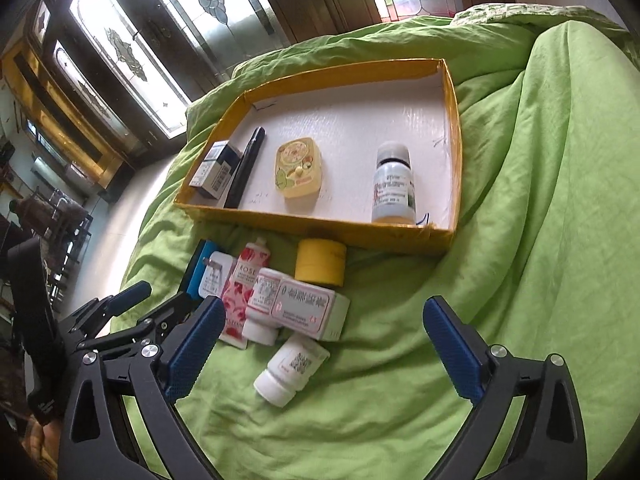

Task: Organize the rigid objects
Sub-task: 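Move the left gripper to the second black marker and grasp it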

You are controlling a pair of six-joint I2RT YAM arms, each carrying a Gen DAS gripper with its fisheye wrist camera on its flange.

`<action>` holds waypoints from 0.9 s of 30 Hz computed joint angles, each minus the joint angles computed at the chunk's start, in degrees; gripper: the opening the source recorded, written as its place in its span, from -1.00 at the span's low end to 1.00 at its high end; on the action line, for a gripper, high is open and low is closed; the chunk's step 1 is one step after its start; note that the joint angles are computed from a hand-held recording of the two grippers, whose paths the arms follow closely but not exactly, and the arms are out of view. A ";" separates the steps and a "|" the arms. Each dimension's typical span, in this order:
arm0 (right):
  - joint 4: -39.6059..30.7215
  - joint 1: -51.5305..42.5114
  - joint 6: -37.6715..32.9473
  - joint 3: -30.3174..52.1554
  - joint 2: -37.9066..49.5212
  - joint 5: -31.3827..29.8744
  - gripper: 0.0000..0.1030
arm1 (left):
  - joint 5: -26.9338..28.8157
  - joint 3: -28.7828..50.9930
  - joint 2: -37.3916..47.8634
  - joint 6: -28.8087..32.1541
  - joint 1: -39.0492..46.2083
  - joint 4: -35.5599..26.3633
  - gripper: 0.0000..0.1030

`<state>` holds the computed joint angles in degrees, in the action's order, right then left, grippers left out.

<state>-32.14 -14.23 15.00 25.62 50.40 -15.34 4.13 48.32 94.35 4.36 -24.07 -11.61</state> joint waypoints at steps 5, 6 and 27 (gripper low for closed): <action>-1.23 0.13 0.12 -1.75 -1.65 0.16 0.90 | 3.88 -0.71 0.97 1.53 4.68 -0.59 0.46; -1.45 -0.09 0.28 -2.03 -2.02 0.17 0.90 | 4.88 0.36 1.92 1.25 5.75 -1.91 0.46; -1.90 -1.26 0.79 -2.62 -3.18 -0.99 0.90 | 6.06 2.86 5.09 4.35 8.48 -7.47 0.22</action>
